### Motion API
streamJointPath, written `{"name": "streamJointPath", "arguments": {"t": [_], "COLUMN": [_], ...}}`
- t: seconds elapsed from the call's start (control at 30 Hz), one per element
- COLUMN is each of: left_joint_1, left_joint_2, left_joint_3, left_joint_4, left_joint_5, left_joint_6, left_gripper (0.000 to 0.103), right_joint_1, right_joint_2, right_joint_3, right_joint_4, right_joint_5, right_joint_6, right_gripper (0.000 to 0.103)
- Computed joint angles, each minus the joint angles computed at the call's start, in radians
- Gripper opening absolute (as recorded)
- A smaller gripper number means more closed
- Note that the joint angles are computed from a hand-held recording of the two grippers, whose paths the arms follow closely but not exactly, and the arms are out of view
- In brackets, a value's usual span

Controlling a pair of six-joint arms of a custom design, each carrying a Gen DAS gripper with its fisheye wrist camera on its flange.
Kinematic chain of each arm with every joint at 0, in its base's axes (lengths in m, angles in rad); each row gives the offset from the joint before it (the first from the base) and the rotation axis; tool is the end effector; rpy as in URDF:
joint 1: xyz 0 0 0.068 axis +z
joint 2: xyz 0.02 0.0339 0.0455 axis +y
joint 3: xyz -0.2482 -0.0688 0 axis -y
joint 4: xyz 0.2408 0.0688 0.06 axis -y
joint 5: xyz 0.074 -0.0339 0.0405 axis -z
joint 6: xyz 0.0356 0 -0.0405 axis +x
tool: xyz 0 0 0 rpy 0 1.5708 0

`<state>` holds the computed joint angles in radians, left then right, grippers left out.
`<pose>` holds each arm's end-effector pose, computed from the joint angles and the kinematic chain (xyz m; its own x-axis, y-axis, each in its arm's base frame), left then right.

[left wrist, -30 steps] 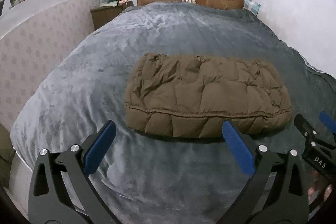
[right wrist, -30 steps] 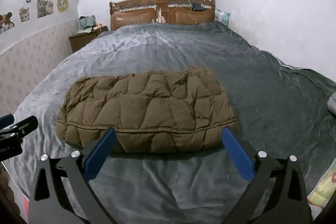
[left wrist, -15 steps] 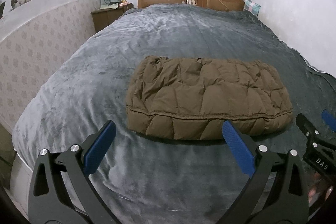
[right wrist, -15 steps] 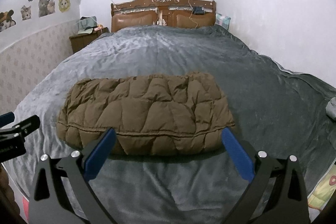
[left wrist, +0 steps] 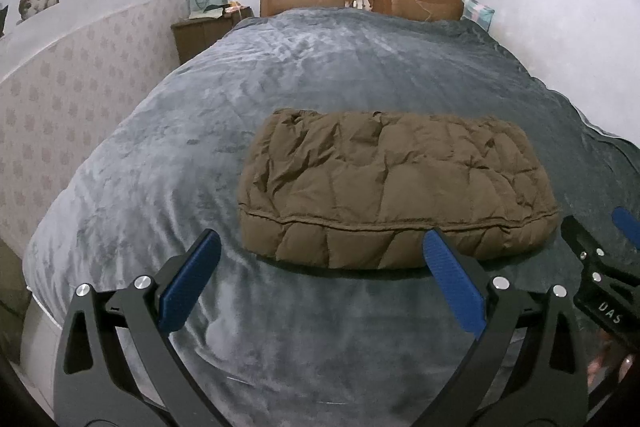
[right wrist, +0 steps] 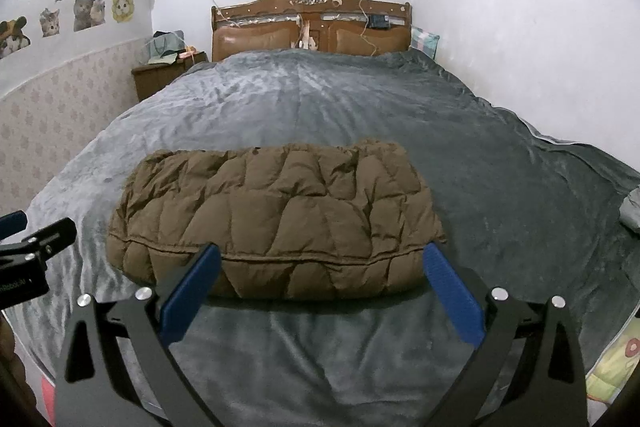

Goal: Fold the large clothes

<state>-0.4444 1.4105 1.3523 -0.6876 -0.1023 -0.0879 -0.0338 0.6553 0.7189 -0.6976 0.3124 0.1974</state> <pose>0.2766 -0.1277 0.3302 -0.6419 0.2089 -0.7378 0.3048 0.9524 0.0045 0.1462 -0.0159 0.2760 -0.5257 0.2045 -0.8257 0.3903 0.9205 -0.0205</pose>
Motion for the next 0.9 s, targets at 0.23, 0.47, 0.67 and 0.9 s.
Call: {"name": "streamJointPath", "arguments": {"t": [0.23,0.47,0.67,0.9], "left_joint_1": [-0.013,-0.009,0.002,-0.003], "left_joint_2": [-0.017,-0.016,-0.013,-0.018], "left_joint_3": [-0.018,-0.009,-0.005,-0.007], "left_joint_4": [0.034,0.027,0.028,0.03], "left_joint_5": [-0.037,-0.031,-0.02,-0.029], "left_joint_6": [0.016,0.029,0.038,0.036], "left_gripper": [0.1,0.1,0.1,0.1], "right_joint_1": [-0.018,-0.006,-0.011,0.005], "right_joint_2": [0.005,0.013,0.015,0.014], "right_joint_3": [0.006,-0.002,-0.002,-0.011], "right_joint_4": [0.001,0.011,0.013,0.015], "right_joint_5": [-0.013,0.003,0.002,0.016], "right_joint_6": [-0.012,-0.006,-0.01,-0.001], "right_gripper": [0.101,0.101,0.101,0.101]}}
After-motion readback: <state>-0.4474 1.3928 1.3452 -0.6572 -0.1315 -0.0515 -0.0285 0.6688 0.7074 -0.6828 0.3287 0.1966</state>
